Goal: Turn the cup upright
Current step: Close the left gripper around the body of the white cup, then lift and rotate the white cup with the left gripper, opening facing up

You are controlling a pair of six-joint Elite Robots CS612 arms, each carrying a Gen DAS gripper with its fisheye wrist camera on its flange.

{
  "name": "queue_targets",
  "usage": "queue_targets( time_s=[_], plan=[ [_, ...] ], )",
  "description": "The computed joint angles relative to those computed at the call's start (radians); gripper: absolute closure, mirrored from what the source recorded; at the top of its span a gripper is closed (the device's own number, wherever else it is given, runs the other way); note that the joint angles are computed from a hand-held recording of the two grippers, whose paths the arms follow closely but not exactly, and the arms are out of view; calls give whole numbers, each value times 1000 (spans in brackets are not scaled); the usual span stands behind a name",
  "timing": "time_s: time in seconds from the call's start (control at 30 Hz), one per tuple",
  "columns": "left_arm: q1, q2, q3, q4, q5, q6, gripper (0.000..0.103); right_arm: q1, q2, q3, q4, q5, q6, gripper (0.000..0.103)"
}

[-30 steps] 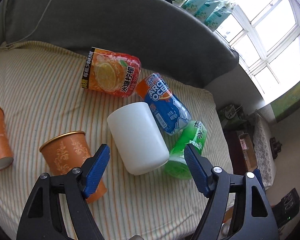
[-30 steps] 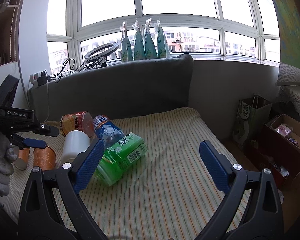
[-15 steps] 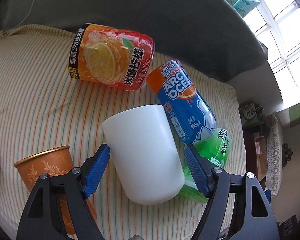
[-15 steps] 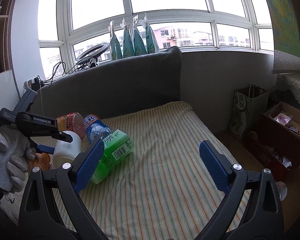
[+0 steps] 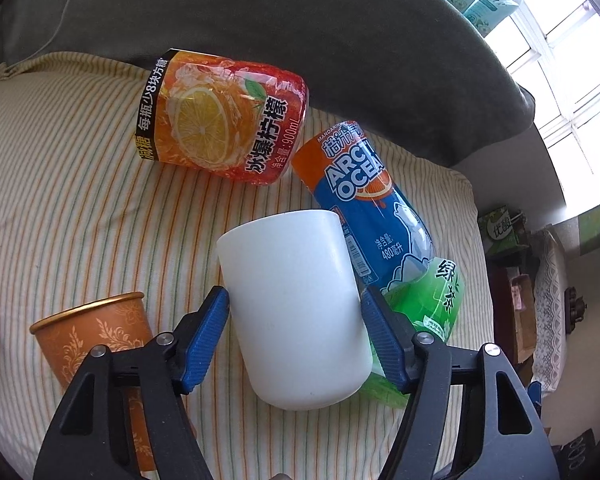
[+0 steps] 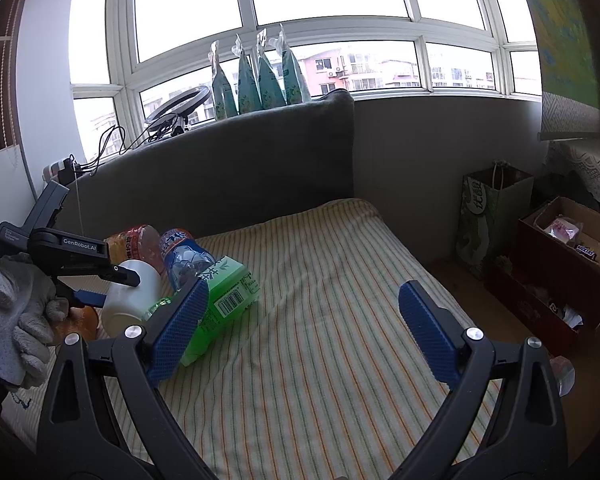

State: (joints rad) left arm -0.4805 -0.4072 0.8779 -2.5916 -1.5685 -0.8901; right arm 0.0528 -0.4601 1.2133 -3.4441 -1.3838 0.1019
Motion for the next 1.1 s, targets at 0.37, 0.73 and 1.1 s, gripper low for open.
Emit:
queue_targets(
  time_s=[0.37,0.73,1.1],
  plan=[
    [2,10,-29,41,-13,27,39,1,-2,8,-15,5,10,5],
    [10,86,-169,149,-106,22,27,-3,-6,19,-18,-13,31,5],
    [3,40,-75,84,-92,-4,27,-7,-8,24,-18,-7,40,5]
  ],
)
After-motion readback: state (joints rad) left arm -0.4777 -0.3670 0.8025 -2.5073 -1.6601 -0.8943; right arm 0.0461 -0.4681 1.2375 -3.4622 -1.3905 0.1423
